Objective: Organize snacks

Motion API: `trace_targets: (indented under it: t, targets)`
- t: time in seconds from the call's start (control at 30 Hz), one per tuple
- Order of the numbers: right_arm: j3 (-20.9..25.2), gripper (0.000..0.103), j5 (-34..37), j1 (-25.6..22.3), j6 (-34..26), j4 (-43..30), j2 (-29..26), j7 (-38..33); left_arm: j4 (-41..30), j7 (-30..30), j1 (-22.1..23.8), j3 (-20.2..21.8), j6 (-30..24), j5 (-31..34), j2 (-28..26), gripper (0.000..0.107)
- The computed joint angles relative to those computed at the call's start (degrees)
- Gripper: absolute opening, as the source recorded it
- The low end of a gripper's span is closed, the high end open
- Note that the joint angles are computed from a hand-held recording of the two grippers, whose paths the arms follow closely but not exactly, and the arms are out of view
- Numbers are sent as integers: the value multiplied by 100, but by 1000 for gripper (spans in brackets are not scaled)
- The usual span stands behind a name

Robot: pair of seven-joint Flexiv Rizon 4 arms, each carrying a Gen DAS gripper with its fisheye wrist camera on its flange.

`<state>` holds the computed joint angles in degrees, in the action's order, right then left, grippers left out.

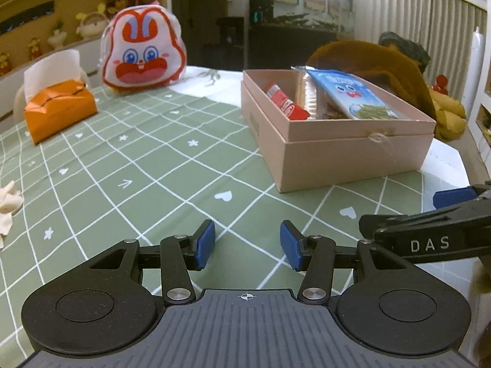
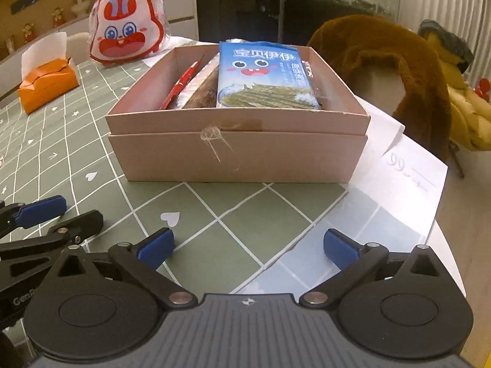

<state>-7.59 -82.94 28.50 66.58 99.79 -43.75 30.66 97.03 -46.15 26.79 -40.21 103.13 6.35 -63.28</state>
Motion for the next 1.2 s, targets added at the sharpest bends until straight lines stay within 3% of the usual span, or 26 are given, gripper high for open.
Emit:
trace_targets:
  t: [0.1, 0.23, 0.5, 1.2]
  targets:
    - [-149, 103, -694, 47, -31, 51, 28, 631, -5, -28, -12, 9, -5, -14, 9, 53]
    - [-24, 103, -1287, 8, -447, 54, 7, 1255, 6, -7, 11, -7, -11, -6, 6, 53]
    - [309, 103, -1398, -239, -632, 32, -1, 1235, 32, 1, 73, -60, -5, 35, -19, 51]
    - [363, 103, -1417, -280, -663, 21, -11, 1231, 39, 17, 81, -70, -5, 25, -21, 51]
